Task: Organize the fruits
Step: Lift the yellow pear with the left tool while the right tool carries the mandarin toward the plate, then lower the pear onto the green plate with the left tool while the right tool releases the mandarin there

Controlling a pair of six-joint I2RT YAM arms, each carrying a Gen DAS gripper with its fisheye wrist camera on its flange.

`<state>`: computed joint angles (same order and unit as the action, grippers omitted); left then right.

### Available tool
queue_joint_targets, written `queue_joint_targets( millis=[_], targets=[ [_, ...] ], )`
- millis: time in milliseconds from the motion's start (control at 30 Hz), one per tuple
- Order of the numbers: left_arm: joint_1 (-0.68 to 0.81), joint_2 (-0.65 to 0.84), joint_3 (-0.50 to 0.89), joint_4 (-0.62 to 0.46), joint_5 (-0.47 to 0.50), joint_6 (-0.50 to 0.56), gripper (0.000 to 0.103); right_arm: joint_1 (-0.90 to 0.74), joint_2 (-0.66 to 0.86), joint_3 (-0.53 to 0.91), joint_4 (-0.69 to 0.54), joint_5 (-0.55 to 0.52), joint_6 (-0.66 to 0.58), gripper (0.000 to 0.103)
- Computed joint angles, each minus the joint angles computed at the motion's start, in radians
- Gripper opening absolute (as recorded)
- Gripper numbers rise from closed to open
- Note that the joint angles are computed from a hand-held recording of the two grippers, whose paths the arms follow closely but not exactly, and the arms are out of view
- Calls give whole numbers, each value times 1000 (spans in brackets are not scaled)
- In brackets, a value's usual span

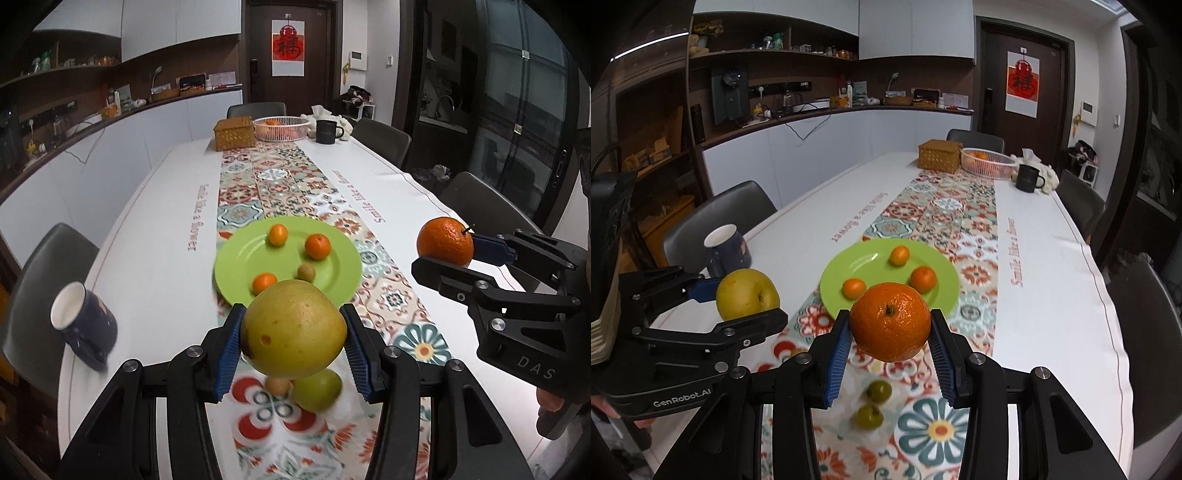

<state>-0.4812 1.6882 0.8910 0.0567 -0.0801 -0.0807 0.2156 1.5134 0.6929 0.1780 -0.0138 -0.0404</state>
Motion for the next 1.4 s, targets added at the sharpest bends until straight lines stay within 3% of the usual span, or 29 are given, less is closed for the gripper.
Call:
queue_joint_targets(
  millis=[367, 733, 1000, 1133, 1167, 1267, 1400],
  targets=[
    [88, 213, 208, -19, 51, 86, 51, -16, 261, 230, 4, -33, -8, 42],
    [158, 529, 543, -103, 116, 158, 51, -43, 586, 560, -104, -74, -26, 42],
    [167, 694, 744, -195, 147, 171, 51, -60, 715, 692, -141, -86, -25, 42],
    [162, 713, 763, -206, 145, 168, 51, -68, 733, 703, -129, -89, -18, 43],
    [160, 709, 754, -195, 133, 166, 55, -69, 730, 694, -116, -86, -14, 44],
    [156, 663, 679, -141, 115, 160, 62, -69, 695, 636, -61, -64, -8, 53],
    [140, 591, 582, -105, 80, 156, 64, -66, 622, 533, 3, -38, -4, 54]
  ],
)
